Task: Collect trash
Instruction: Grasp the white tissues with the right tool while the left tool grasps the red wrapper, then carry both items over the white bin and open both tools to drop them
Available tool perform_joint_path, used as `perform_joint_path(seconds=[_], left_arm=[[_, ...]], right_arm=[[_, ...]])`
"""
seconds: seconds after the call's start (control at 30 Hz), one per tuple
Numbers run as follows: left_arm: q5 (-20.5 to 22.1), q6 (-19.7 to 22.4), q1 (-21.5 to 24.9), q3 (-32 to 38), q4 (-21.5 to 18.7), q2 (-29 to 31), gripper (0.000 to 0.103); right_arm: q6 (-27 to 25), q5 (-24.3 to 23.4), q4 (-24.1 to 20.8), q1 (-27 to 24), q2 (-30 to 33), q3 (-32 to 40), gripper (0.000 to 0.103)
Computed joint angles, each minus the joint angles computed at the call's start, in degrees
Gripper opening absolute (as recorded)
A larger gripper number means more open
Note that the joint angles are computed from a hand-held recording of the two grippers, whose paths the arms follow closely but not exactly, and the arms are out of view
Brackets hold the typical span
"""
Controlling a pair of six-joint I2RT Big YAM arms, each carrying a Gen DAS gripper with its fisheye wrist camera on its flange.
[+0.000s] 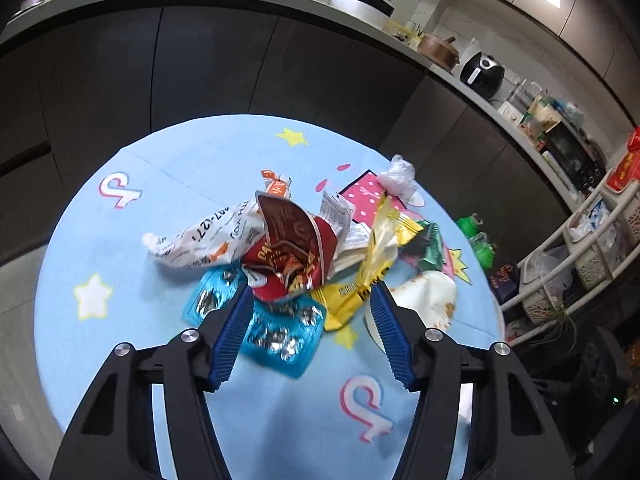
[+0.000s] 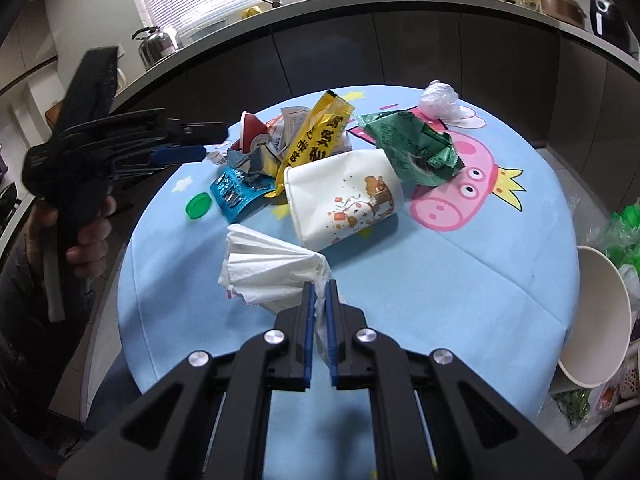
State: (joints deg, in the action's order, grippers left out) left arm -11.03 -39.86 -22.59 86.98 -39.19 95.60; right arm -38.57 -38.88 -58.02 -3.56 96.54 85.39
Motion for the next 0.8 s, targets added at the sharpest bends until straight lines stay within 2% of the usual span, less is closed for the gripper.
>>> perform_joint_path(seconds=[0.13, 0.2, 0.3, 0.33, 0.47, 0.57, 0.8], left_arm=[[-1.9, 2.0, 0.4, 5.1, -4.4, 4.4, 0.057], [-1.5, 2.5, 0.6, 6.4, -5.2, 5.5, 0.052], [-0.4, 2.7, 0.8, 8.0, -6.4, 6.9, 0.039], [0.0, 2.7, 0.8, 8.5, -6.8, 7.2, 0.028], [-0.5, 3.5, 0.4, 8.5, -7.3, 6.8, 0.009], [-0.9, 3.4, -0.7, 6.3, -5.6, 4.0, 0.009], [-4.1, 3.9, -4.5, 4.2, -4.7, -1.3, 0.009]], right_arm=[[0.8, 0.3, 0.3, -0.3, 0.3, 0.1, 0.007], [1.6, 0.0, 0.3, -0.4, 0.5, 0.3, 0.007], [2.2, -0.3, 0.3, -0.4, 0.7, 0.6, 0.007], [2.4, -0.2, 0.4, -0.4, 0.7, 0.6, 0.007], [2.7, -0.9, 0.8, -0.6, 0.1, 0.3, 0.007], [2.7, -1.6, 0.8, -1.0, -0.6, 0.2, 0.007], [6.0, -3.5, 3.4, -2.6, -2.2, 0.1, 0.007]])
